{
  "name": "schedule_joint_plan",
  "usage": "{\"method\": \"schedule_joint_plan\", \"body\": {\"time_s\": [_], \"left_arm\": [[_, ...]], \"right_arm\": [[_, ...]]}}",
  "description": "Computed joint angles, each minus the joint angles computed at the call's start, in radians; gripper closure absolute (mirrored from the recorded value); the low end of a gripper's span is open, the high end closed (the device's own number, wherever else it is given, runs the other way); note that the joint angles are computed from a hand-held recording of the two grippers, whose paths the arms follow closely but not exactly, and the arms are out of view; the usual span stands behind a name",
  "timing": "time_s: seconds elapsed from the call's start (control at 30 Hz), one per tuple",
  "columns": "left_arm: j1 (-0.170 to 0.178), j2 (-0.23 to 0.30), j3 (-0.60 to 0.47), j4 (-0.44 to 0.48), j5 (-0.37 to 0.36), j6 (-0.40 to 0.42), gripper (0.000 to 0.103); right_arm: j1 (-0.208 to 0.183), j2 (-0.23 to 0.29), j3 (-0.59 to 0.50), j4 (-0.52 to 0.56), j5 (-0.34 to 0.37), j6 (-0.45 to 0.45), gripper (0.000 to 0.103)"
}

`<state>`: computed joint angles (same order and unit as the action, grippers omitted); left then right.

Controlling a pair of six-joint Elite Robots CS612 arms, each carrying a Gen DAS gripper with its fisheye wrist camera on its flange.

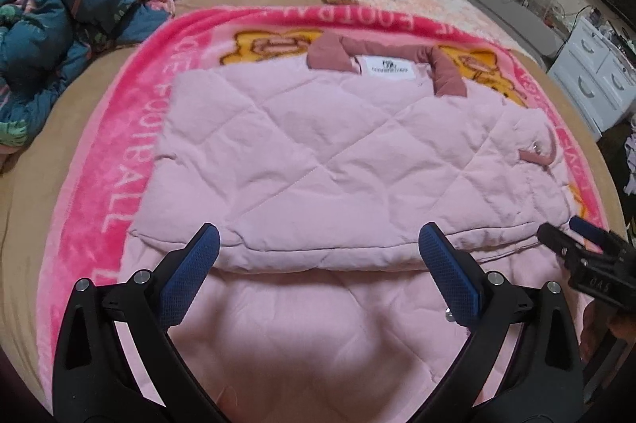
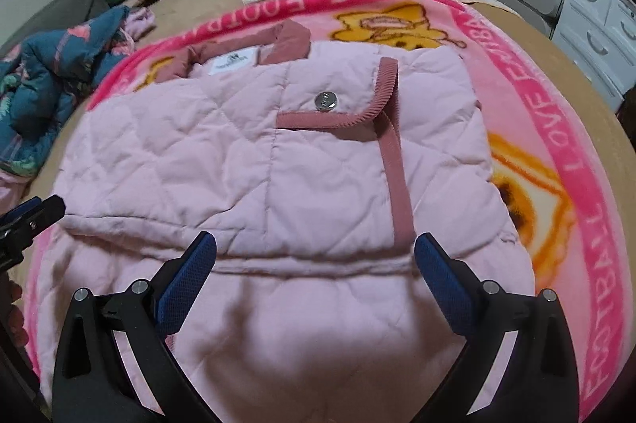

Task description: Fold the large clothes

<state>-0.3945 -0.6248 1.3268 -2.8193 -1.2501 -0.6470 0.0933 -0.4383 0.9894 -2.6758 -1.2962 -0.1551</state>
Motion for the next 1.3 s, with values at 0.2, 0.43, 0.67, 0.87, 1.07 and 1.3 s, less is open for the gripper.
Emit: {"method": "schedule_joint_plan", "body": {"time_s": [0.2, 0.43, 0.67, 0.87, 1.07, 1.3], "left_arm": [[-0.011, -0.032, 0.037, -0.043, 0.016, -0.002, 0.009], [-0.027, -0.074, 0.087, -0.067, 0.051, 0.013, 0.009], [-0.038, -0.119, 0.150, -0.104, 0.079, 0.004, 0.009], [-0.052, -0.157, 0.203, -0.153, 0.112, -0.002, 0.009], [-0.066, -0.185, 0.240, -0.189, 0.132, 0.002, 0.009], [-0.089, -0.215, 0.278, -0.242, 0.159, 0.027, 0.009]], "right_arm": [[-0.008, -0.048, 0.075, -0.091, 0.038, 0.006, 0.004], [-0.012, -0.093, 0.129, -0.173, 0.059, 0.001, 0.004], [-0.017, -0.141, 0.208, -0.265, 0.072, 0.020, 0.004], [-0.027, -0.181, 0.259, -0.272, 0.139, 0.027, 0.004], [-0.032, -0.220, 0.312, -0.320, 0.173, 0.015, 0.004], [-0.038, -0.264, 0.372, -0.381, 0.182, 0.010, 0.004]]}}
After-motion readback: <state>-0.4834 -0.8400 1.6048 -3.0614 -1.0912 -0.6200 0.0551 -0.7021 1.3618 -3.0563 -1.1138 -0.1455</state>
